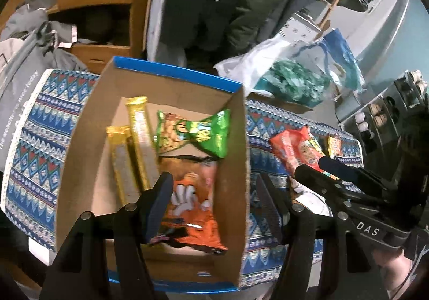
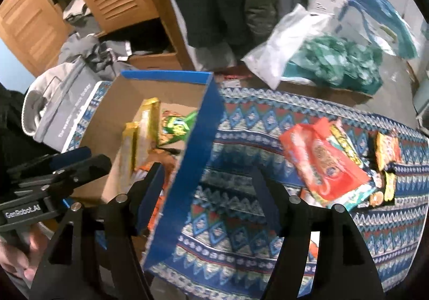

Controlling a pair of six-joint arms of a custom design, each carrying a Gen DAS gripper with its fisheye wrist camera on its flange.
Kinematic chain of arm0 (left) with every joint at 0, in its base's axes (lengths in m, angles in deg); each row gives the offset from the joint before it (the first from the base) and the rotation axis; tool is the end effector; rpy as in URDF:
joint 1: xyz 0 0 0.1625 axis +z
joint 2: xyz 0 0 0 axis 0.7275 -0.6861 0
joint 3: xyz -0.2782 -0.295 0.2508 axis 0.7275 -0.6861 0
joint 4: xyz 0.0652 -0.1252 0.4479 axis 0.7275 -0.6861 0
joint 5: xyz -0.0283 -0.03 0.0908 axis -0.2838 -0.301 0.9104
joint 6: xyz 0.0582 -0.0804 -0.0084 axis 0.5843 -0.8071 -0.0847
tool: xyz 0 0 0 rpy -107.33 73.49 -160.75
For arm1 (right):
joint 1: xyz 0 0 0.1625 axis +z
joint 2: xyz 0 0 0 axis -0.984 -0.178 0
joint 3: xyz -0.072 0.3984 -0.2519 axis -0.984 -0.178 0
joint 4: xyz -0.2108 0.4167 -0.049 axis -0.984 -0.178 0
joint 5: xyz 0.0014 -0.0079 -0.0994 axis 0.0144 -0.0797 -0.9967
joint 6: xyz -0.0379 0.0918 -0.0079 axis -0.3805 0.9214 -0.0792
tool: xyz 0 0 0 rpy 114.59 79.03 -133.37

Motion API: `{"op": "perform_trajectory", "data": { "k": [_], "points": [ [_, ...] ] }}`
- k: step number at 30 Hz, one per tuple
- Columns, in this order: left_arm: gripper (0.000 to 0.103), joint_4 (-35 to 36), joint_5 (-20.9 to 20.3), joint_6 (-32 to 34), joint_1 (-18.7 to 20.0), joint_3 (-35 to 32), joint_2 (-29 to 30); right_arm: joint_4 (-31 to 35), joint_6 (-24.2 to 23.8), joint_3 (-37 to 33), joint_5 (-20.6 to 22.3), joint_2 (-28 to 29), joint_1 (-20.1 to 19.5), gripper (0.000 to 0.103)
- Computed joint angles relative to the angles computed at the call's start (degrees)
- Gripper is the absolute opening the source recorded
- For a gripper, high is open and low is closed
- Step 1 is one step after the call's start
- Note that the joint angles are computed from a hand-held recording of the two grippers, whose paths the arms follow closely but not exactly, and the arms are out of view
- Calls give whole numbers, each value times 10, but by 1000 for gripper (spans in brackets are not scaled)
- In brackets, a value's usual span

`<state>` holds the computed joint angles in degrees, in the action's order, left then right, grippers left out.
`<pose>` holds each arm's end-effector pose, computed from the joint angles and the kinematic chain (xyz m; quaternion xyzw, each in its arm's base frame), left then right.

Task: Organize snacks
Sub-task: 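Move both tools back to the pile, right tool reaching for a white-backed bag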

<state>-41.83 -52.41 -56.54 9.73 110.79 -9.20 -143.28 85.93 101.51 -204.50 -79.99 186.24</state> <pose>-0.3496 -0.8457 0.2604 0.2185 0.9488 -0.1224 0.1926 0.3098 -0.7864 0.2820 0.0195 -0.9256 0.2755 0.2589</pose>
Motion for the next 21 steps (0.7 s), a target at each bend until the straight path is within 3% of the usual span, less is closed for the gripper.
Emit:
{"op": "perform_trajectory", "data": {
  "k": [7, 11, 16, 21],
  "points": [
    [65, 18, -14, 4, -17, 4, 12, -11, 10, 46, -19, -37, -11, 69],
    [73, 19, -12, 17, -27, 13, 16, -14, 10, 69, -27, -58, -17, 70],
    [73, 34, -15, 20, -36, 19, 25, -23, 9, 97, -27, -83, -27, 73],
    [73, 35, -17, 22, -42, 31, 31, -2, 31, 120, -37, -103, -47, 73]
  ]
}}
